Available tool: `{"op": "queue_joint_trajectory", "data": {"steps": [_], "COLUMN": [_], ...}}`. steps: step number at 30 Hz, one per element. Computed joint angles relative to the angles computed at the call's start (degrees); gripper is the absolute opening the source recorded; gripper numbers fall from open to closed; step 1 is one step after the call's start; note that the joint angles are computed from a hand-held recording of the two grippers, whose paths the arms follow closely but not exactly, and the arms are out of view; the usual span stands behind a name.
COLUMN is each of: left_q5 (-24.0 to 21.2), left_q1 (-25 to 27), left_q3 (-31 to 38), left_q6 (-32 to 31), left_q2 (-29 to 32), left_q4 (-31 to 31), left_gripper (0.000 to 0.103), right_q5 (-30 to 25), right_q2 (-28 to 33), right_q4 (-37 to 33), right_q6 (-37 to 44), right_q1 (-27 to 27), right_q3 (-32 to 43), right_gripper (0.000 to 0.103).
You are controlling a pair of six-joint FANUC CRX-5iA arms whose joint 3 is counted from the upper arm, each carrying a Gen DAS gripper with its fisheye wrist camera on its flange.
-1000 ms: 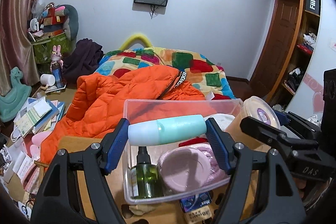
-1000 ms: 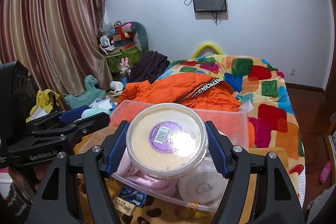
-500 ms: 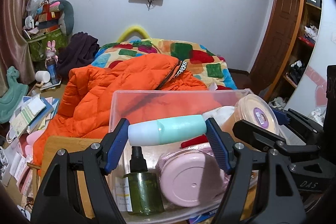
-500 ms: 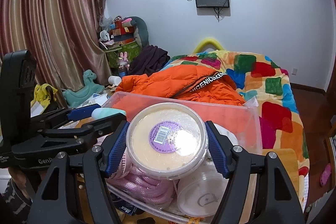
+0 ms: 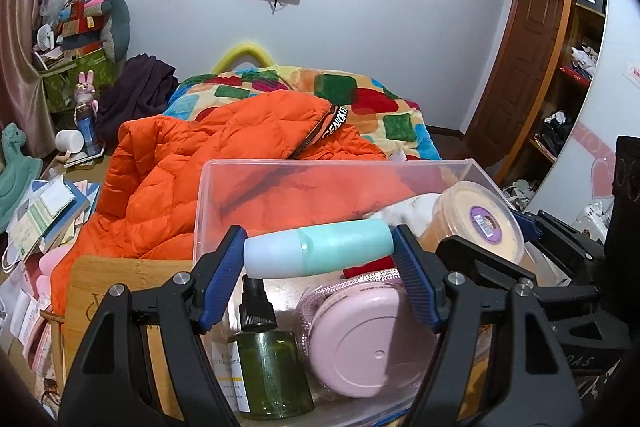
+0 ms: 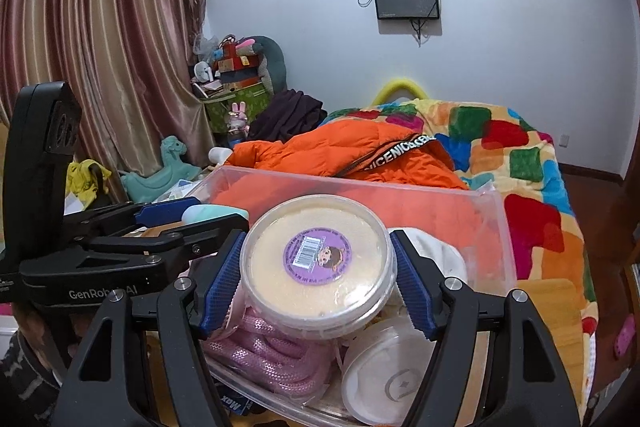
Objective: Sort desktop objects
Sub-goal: 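Lower and open the left tool to drop the bottle while the right tool releases the jar into the box, then withdraw both open tools from the box toward the seashell and gourd pendant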
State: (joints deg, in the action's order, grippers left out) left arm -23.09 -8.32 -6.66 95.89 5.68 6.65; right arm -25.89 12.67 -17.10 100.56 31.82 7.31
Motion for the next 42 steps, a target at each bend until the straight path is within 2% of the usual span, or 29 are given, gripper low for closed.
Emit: {"op": "queue_joint_trajectory", "data": {"steps": [6, 9, 13, 16, 20, 25, 32, 37, 42], "left_q5": [0.14, -0.17, 0.41, 0.54, 0.43, 0.56, -1.07, -6.80, -11.21], "left_q1": [0.12, 0.26, 0.70, 0.66, 0.28, 0.11, 0.84, -0.62, -3.08], "left_q3": [-0.64, -0.68, -2.38, -2.91, -3.21, -4.48, -6.41, -5.00, -4.81], "left_q6": [-1.87, -2.74, -7.27, -7.69, -6.28, -2.89, 5.45, 16.46, 23.55], "left_q2": [-0.13, -0.08, -0.46, -0.99, -2.52, -6.07, -11.78, -13.60, -13.94], "left_q4": [1.99, 3.09, 9.08, 10.23, 8.33, 4.94, -2.99, -14.89, -22.82], "left_gripper": [0.074, 0.076, 0.081, 0.088, 0.089, 0.089, 0.092, 0.092, 0.092], "right_q5": [-0.39, -3.42, -5.30, -4.63, -2.18, 0.98, 5.29, 6.93, 6.89], "right_q2": [0.00, 0.48, 0.42, -0.75, -3.11, -6.72, -11.53, -13.71, -14.92], "right_q4": [1.02, -2.33, -3.32, -1.86, 2.11, 8.39, 19.40, 30.84, 40.08], "right_q6": [-0.97, 1.40, 0.91, -0.60, -3.58, -9.22, -21.18, -33.92, -43.87], "right_q1": [0.08, -0.94, -1.64, -1.41, -0.35, 1.16, 2.62, 3.26, 3.03], "right_q3": [-0.03, 1.91, 2.79, 1.56, -1.35, -5.75, -13.28, -19.30, -24.30], "right_gripper": [0.072, 0.074, 0.078, 0.079, 0.081, 0.081, 0.082, 0.082, 0.082]}}
